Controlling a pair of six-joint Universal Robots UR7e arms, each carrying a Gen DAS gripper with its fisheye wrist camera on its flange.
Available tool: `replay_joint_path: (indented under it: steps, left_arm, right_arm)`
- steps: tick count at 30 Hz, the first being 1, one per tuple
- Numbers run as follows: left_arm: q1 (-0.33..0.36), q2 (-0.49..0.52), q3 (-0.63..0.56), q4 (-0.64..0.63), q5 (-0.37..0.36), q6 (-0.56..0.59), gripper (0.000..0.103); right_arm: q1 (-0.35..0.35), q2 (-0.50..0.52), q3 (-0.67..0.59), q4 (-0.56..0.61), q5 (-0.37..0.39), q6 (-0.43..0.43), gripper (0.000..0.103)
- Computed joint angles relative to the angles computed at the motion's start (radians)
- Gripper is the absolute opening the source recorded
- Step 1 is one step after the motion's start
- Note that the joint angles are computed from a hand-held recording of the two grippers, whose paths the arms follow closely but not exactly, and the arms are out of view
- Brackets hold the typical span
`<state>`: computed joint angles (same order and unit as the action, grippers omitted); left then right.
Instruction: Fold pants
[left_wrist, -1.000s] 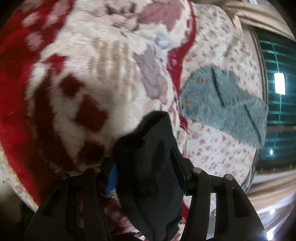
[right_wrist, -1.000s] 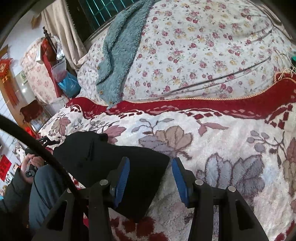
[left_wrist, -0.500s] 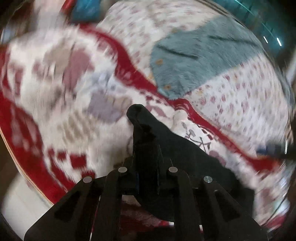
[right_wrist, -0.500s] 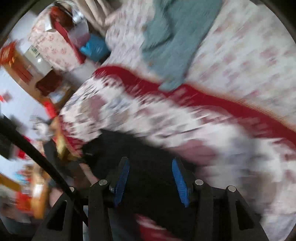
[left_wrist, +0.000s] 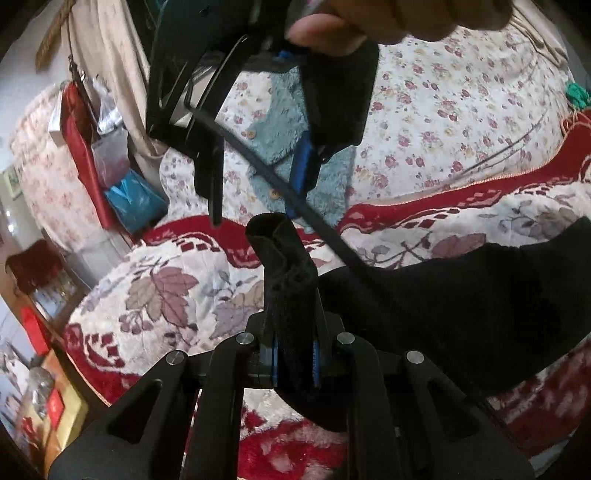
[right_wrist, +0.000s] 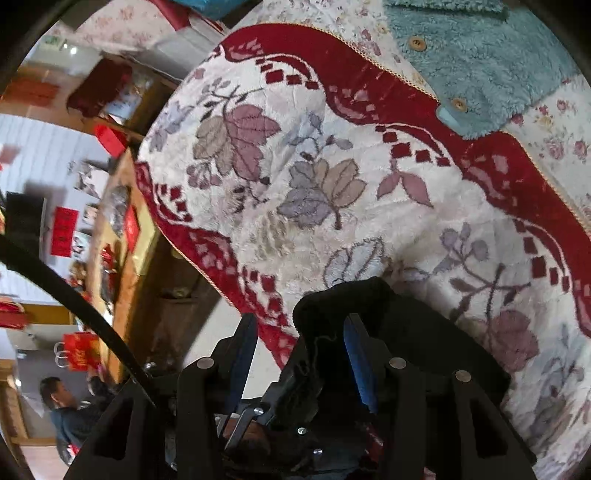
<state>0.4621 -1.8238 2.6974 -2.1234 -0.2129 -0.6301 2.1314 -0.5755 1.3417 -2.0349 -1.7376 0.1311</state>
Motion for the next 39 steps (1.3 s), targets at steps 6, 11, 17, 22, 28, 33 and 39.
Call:
replay_joint_path:
  steps: [6, 11, 17, 22, 28, 33, 39]
  left_arm:
    - [-0.050, -0.019, -0.007, 0.174, 0.017, -0.112, 0.011]
    - [-0.080, -0.027, -0.018, 0.240, 0.007, -0.148, 0.011]
    - [-0.165, 0.049, -0.051, 0.097, -0.083, -0.097, 0.010]
    - [-0.226, 0.274, -0.074, -0.223, -0.181, 0.010, 0.010]
    - [-0.290, 0.553, -0.147, -0.382, -0.258, 0.003, 0.010]
    - [-0.313, 0.738, -0.206, -0.415, -0.311, -0.008, 0.010]
    - [-0.298, 0.849, -0.238, -0.444, -0.357, -0.019, 0.010]
  right_arm:
    - [0.009, 0.034, -0.034, 0.045, -0.085, 0.040, 0.047]
    - [0.022, 0.024, -0.024, 0.071, -0.148, 0.013, 0.013]
    - [-0.006, -0.144, 0.162, -0.074, -0.146, 0.004, 0.011]
    - [-0.076, -0.338, 0.333, -0.122, -0.127, 0.021, 0.011]
    - [-0.201, -0.574, 0.547, -0.199, -0.090, -0.012, 0.011]
    - [-0.323, -0.707, 0.694, -0.277, -0.037, -0.072, 0.011]
    - [-0.455, -0.777, 0.805, -0.381, 0.041, -0.152, 0.011]
